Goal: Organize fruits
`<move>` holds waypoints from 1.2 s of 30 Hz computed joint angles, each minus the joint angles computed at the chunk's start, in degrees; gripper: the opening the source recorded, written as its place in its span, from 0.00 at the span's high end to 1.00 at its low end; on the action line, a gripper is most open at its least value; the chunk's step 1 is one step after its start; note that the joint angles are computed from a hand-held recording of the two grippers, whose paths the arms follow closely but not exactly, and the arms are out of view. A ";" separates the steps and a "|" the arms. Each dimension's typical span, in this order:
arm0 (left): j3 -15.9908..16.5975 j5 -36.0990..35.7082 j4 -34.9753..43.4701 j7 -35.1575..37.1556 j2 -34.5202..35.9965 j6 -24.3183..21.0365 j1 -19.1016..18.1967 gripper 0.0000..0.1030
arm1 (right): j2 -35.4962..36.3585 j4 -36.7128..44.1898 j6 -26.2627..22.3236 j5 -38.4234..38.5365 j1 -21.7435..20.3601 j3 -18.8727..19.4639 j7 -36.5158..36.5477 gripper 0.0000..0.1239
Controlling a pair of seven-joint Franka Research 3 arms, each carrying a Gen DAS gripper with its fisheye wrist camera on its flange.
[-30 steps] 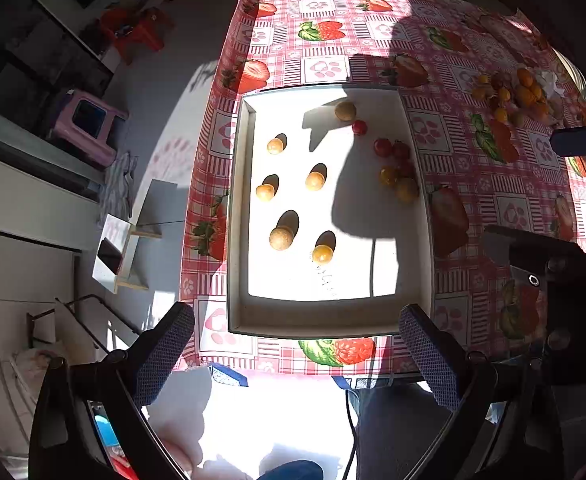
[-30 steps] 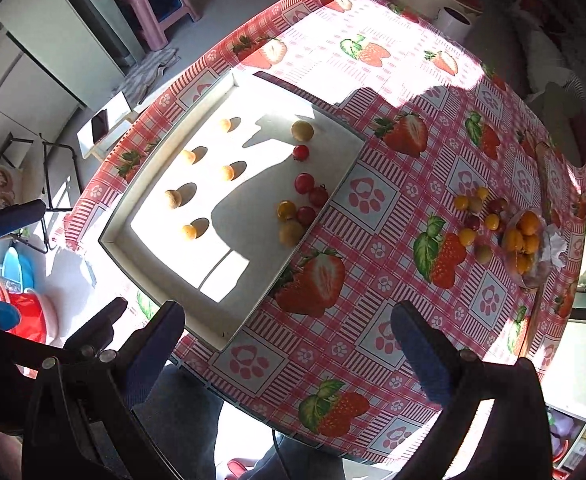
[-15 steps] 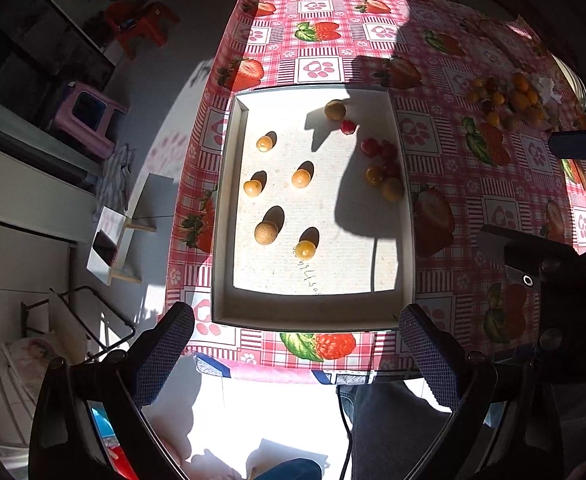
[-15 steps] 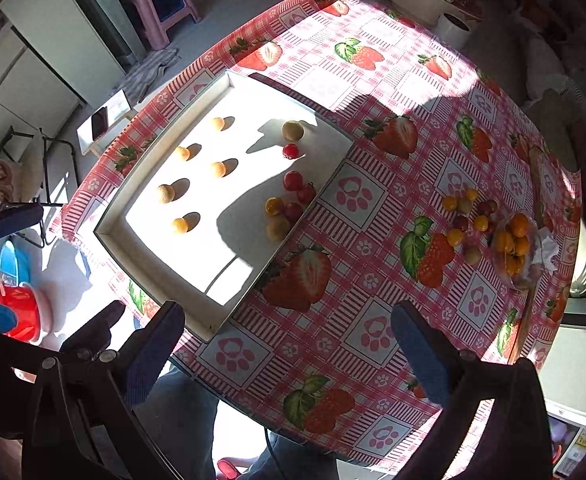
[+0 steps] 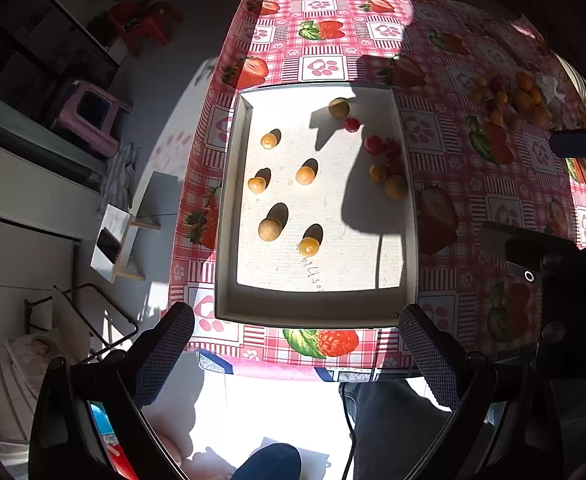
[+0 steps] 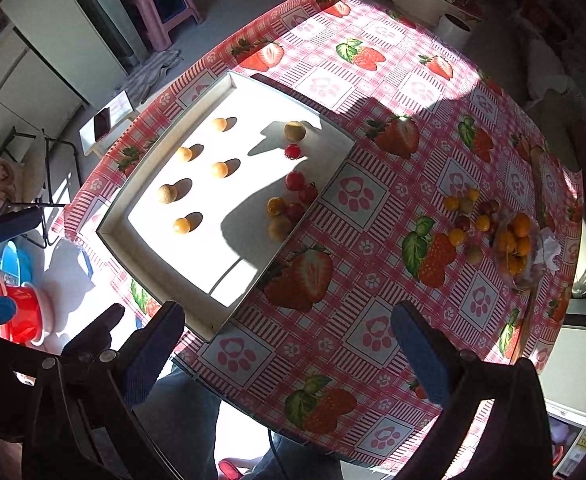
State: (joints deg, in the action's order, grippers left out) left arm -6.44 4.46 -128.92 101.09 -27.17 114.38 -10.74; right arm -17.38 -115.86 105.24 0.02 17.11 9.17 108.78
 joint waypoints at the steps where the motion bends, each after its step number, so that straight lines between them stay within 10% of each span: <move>1: -0.06 -0.07 -0.01 -0.05 0.05 0.02 -0.05 0.00 | 0.03 -0.01 0.04 -0.06 -0.02 0.03 0.18 0.17; 36: -0.13 -1.01 0.45 0.46 1.45 -1.17 -0.03 0.00 | 0.61 0.01 0.36 0.56 0.07 -0.33 -1.08 0.17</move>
